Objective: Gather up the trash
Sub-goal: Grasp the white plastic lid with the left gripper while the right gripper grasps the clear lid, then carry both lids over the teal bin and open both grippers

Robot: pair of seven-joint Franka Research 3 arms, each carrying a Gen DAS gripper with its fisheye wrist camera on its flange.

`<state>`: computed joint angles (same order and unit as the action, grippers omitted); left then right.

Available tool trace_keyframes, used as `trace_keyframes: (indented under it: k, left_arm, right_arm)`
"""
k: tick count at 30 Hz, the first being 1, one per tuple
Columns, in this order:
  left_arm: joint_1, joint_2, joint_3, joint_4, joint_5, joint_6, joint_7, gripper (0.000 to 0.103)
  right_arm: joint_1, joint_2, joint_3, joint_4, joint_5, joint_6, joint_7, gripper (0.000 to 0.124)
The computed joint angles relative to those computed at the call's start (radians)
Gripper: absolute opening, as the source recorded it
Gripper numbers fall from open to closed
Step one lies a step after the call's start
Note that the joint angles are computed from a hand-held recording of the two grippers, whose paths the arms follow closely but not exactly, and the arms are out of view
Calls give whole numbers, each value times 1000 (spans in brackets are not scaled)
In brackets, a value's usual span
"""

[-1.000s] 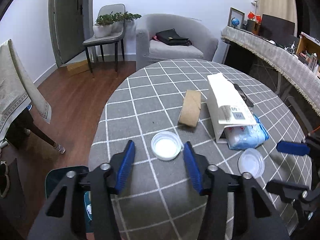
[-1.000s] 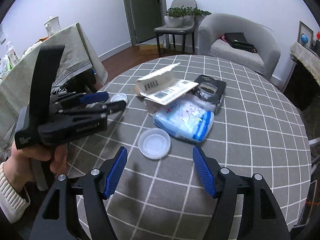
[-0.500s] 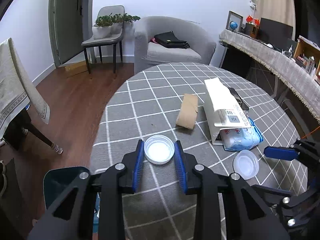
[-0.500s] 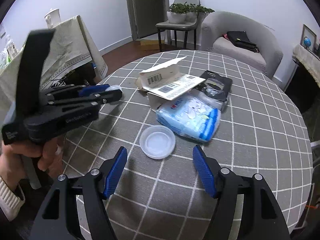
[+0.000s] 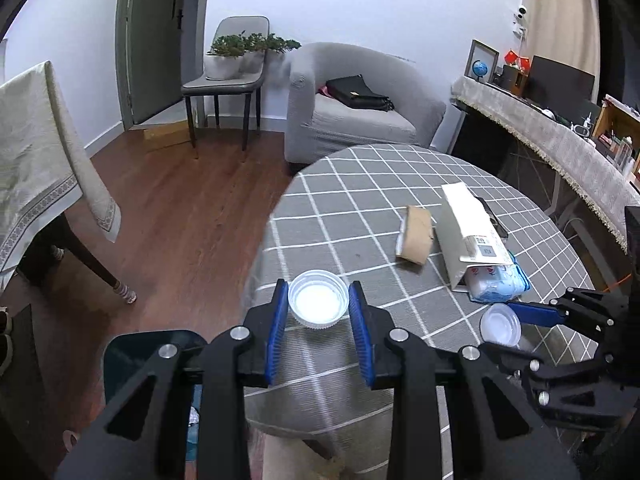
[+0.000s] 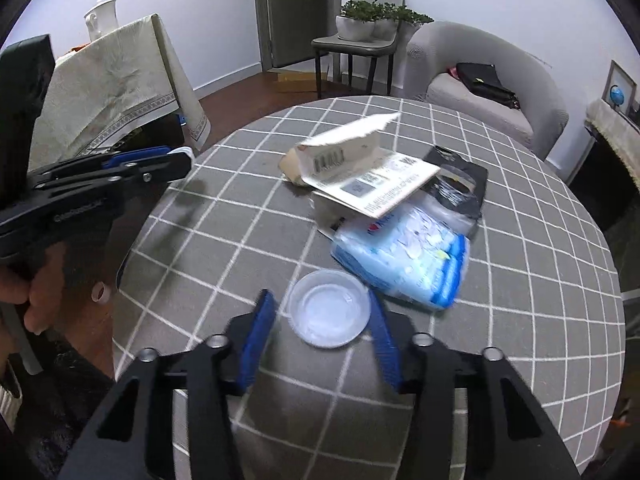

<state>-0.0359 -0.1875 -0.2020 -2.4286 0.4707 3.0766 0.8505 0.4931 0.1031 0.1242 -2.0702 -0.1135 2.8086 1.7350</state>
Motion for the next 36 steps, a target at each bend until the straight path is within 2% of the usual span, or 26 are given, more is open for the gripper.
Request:
trace_keyframes:
  k: [11,17,22,32,36]
  left_arm:
    - [-18,-87,99,-99,-116,0,121,33]
    - [6,-116,136,-162,-166,-10,180,33]
    - [53,-111,145,-193,-187,-37,210,33]
    - [88,-67,199,-220,-262,-83,309,33]
    - [84,-26,222,-219,-322,-111,362,33]
  right_arm:
    - [51,81,11,126,-2,-26,-14,39]
    - [81,128,18,197,36,-27,-50,40]
    - [109,177,25,263,75,-35,-87,40]
    - [172,304,33,432,131,-78,-147,40]
    - [190,348,33,493,148,-99,-165,40]
